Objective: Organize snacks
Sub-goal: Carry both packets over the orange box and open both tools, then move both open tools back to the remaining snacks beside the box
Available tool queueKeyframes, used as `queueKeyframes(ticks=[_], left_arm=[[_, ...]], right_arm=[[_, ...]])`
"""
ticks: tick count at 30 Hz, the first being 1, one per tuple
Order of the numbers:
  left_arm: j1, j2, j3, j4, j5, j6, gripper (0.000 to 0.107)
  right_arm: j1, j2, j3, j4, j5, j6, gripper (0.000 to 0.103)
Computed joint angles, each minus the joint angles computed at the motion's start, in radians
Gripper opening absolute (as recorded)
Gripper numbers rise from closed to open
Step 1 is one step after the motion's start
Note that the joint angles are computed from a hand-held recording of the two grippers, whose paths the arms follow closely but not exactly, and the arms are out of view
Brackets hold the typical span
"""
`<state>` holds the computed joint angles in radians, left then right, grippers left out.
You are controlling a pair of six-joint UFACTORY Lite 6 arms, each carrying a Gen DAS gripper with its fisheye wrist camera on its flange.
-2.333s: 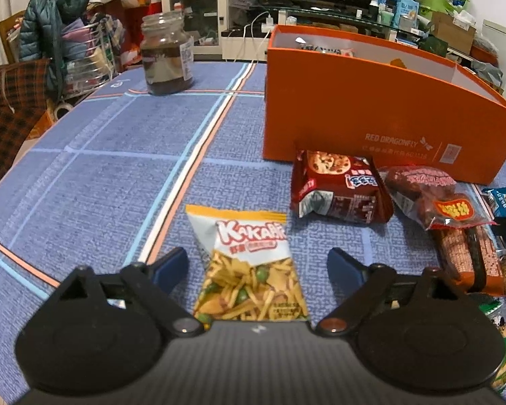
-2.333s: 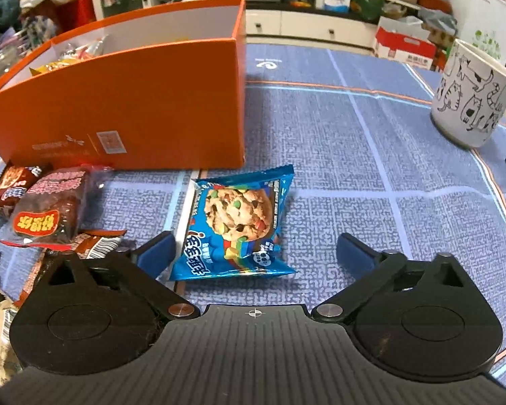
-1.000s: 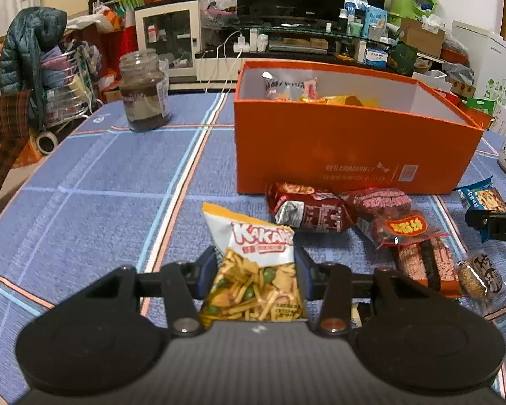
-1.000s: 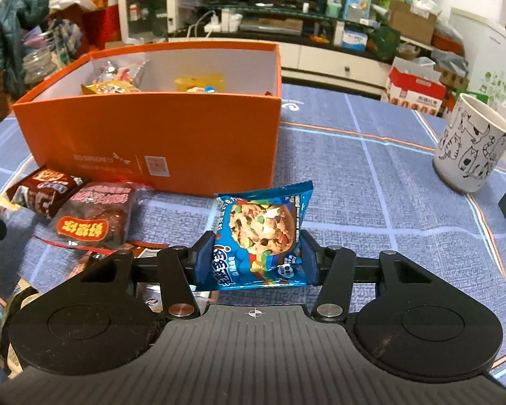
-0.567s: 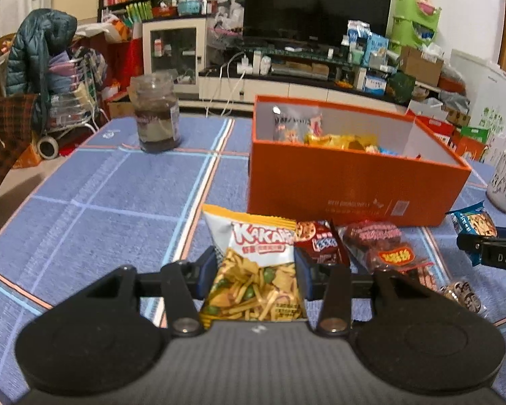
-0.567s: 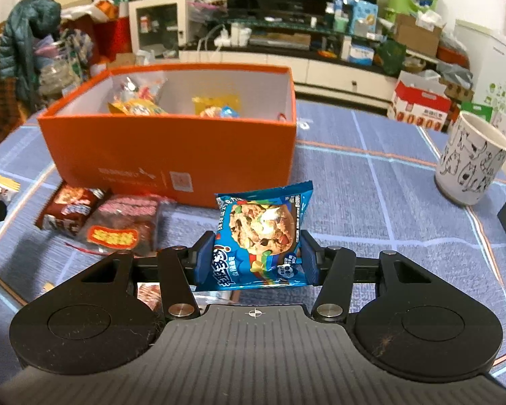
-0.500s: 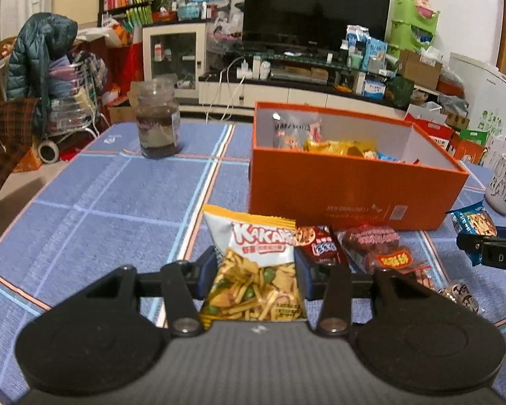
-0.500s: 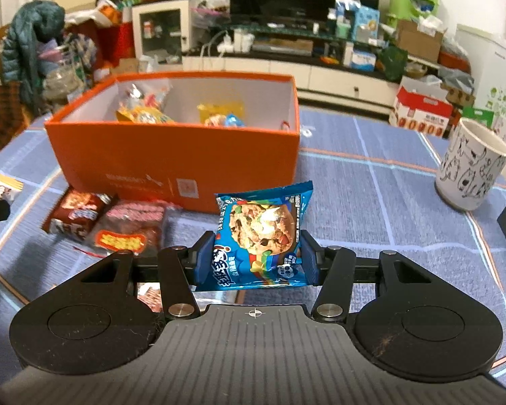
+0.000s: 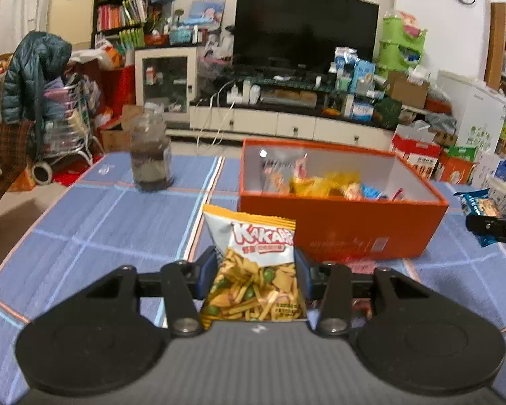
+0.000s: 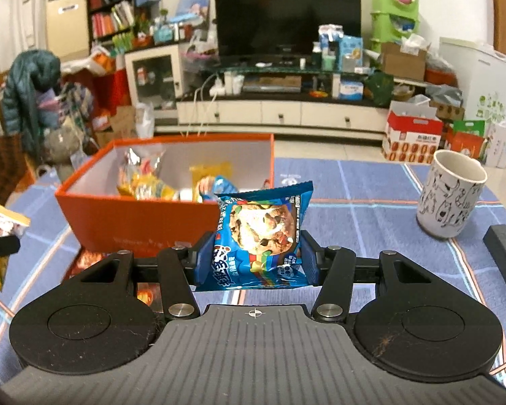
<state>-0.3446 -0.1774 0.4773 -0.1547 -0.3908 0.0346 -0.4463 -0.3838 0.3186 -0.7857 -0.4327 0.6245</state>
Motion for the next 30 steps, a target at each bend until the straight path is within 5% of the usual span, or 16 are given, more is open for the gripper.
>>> queueKeyframes(ticks=[7, 16, 17, 19, 20, 24, 27, 30], left_arm=[[0.037, 0.135, 0.236, 0.208, 0.043, -0.147, 0.045], [0.004, 0.635, 0.851, 0.239, 0.165, -0.182, 0.047], [0.006, 0.692, 0.920, 0.330, 0.181, -0.258, 0.050], [0.019, 0.775, 1.015, 0.510, 0.192, -0.437, 0.086], [0.027, 0.768, 0.999, 0.543, 0.170, -0.474, 0.088], [0.097, 0.570, 0.683, 0.644, -0.079, -0.484, 0.102], [0.213, 0.490, 0.502, 0.952, -0.276, -0.534, 0.102], [0.284, 0.521, 0.462, 1.265, -0.336, -0.497, 0.102]], right_arm=[[0.092, 0.088, 0.147, 0.056, 0.021, -0.004, 0.040], [0.264, 0.478, 0.565, 0.357, 0.102, -0.239, 0.040], [0.283, 0.535, 0.628, 0.404, 0.123, -0.283, 0.040], [0.316, 0.634, 0.737, 0.525, 0.165, -0.405, 0.042], [0.324, 0.646, 0.750, 0.565, 0.165, -0.440, 0.043], [0.297, 0.477, 0.555, 0.475, 0.088, -0.323, 0.060], [0.239, 0.220, 0.257, 0.240, 0.037, -0.111, 0.066], [0.156, -0.094, -0.035, -0.074, 0.031, 0.183, 0.071]])
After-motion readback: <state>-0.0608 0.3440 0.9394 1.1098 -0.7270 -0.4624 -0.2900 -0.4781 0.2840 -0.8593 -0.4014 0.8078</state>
